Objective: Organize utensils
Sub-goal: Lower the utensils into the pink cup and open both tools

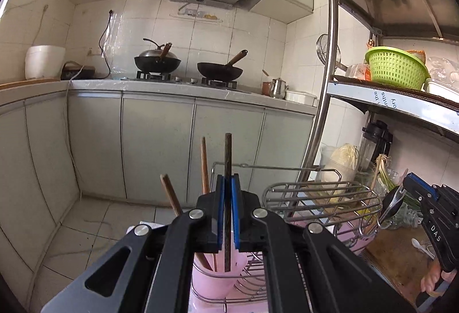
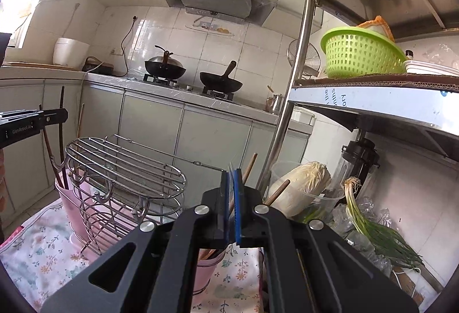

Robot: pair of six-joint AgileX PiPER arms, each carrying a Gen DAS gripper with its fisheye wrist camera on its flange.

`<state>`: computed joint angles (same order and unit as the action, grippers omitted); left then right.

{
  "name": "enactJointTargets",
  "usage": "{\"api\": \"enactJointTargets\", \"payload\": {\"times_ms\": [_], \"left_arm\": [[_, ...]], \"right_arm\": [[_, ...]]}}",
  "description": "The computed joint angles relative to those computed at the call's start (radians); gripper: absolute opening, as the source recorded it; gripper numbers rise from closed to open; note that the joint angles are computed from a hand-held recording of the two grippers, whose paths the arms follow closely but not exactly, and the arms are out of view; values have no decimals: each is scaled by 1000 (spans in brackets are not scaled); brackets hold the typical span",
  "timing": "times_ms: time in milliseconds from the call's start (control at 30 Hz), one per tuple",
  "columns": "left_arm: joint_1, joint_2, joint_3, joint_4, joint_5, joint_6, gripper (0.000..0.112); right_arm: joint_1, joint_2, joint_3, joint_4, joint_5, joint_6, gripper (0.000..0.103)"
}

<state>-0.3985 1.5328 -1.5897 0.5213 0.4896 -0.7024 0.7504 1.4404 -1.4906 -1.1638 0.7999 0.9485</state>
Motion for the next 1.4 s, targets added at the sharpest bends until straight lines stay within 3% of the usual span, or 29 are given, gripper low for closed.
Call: {"api": "enactJointTargets", "payload": {"times_ms": [400,533,700,767,833,1133,1300,1400], "left_arm": [[122,53,5,-429,21,328,4],[142,46,10,-482,30,366,10],[131,11,26,-512,39,424,31],[117,-8,40,-471,35,400,33],[110,-28,50,-464,38,399,34],[123,-167,157,-472,31,372,34],[143,-232,235,-587,62,455,34],[147,-240,277,-663,96,509,34]], "right_arm": [[-40,10,-12,168,-5,-91,3],[-49,8,-23,219,-10,-128,4],[-83,5,-50,348,-21,-212,9],[-84,-2,-48,364,-19,-212,28],[-83,-13,-41,359,-20,-205,33],[-11,-106,38,238,20,-79,33],[48,-178,117,213,38,-12,33],[56,-206,161,279,28,-20,33]]}}
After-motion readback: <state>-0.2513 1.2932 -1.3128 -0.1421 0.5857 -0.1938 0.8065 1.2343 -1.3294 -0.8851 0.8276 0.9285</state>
